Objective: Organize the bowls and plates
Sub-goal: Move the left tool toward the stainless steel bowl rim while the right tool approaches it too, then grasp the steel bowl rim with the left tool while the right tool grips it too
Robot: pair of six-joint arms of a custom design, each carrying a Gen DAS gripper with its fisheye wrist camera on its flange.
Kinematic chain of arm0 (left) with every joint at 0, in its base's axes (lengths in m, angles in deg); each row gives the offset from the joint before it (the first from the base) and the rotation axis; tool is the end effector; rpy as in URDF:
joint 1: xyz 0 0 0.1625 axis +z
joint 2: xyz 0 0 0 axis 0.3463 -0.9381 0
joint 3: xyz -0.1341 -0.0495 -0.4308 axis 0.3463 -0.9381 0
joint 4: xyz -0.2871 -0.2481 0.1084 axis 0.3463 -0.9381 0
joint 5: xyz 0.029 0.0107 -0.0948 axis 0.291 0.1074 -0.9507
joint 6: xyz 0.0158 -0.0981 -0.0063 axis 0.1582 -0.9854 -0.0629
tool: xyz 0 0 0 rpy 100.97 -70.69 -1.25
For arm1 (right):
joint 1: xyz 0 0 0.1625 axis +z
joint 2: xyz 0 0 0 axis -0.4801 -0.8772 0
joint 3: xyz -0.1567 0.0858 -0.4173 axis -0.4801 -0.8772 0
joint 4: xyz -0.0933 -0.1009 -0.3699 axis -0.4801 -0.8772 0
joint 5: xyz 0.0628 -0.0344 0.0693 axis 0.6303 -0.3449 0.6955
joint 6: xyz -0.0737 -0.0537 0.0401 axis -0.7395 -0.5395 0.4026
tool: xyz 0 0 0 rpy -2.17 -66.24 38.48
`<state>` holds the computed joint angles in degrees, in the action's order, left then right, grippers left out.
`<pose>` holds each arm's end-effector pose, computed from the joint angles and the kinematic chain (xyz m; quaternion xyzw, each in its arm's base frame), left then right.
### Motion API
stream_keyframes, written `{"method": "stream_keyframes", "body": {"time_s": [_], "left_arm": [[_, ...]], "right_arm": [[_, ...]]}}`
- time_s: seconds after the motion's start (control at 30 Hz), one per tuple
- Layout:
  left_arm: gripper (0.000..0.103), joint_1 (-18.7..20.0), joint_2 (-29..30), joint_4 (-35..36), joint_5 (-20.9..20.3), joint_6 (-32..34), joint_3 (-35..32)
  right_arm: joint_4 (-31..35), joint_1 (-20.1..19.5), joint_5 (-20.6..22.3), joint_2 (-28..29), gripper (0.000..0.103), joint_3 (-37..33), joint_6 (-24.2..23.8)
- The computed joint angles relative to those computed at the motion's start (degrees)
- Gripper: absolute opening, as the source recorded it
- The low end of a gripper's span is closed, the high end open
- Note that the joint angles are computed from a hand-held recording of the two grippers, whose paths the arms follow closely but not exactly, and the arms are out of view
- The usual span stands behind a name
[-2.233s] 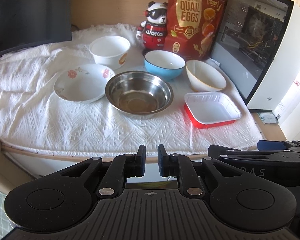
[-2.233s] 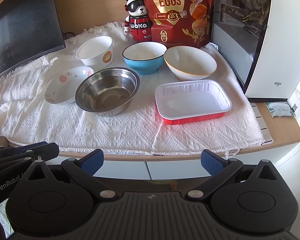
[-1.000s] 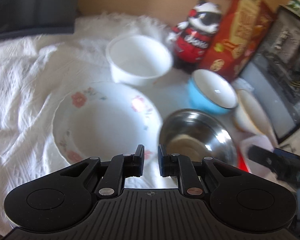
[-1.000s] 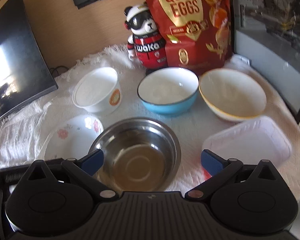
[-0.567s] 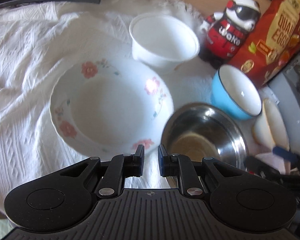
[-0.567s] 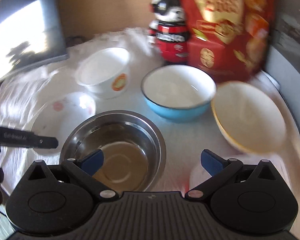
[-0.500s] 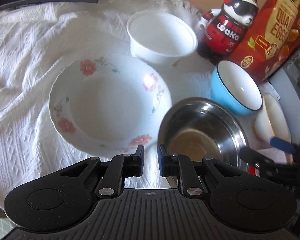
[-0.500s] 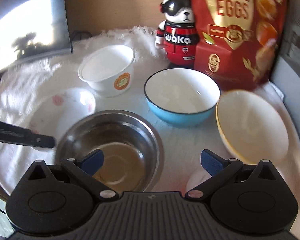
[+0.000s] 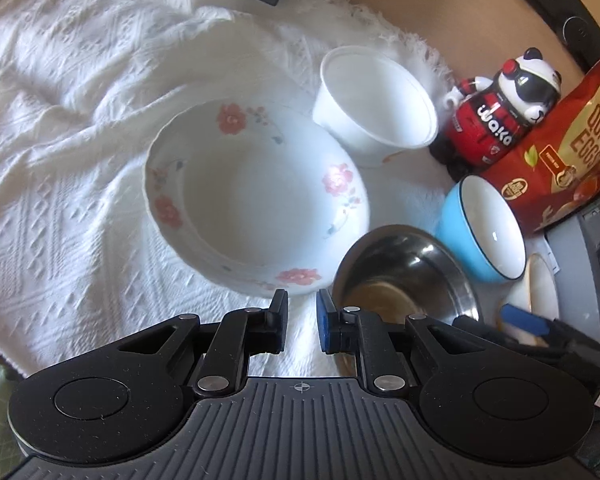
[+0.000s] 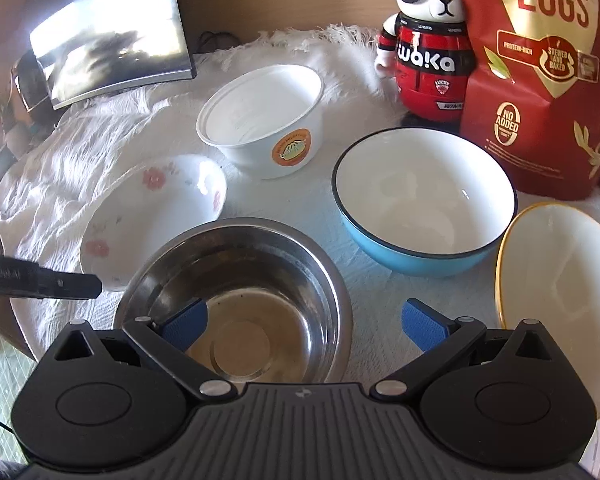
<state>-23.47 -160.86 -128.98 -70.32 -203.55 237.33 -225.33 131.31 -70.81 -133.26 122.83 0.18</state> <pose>-0.1911 -0.1747 0.1660 -0.2960 0.8086 -0.4395 0.2558 0.1921 -0.3652 0.1468 0.4887 -0.8569 0.0566 0.1536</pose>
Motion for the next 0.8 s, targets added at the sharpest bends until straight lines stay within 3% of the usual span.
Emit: {"method": "stream_keyframes", "body": {"time_s": [0.2,0.27,0.47,0.63,0.73,0.8], "left_arm": [[0.017,2.61,-1.00,-4.37,1.96,5.34,1.49],[0.017,2.46,-1.92,-6.65,2.62,7.67,2.42],[0.017,2.21,-5.08,-12.76,3.25,13.66,5.39],[0.017,6.33,-3.23,-17.78,4.15,21.46,5.67],[0.029,8.07,-2.20,-21.61,4.98,25.27,6.39],[0.030,7.94,-2.35,-21.94,5.12,25.64,6.75]], "right_arm": [[-0.88,0.39,-2.03,1.55,0.100,-0.31,1.61],[-4.37,1.06,-3.52,3.25,0.091,0.03,1.61],[-7.36,1.74,-6.37,6.93,0.083,-0.81,3.99],[-5.89,1.87,-7.49,8.92,0.072,-1.67,6.46],[-3.90,1.93,-7.14,8.80,0.066,-1.35,8.19],[-5.38,2.29,-7.71,8.91,0.066,-0.37,8.08]]}}
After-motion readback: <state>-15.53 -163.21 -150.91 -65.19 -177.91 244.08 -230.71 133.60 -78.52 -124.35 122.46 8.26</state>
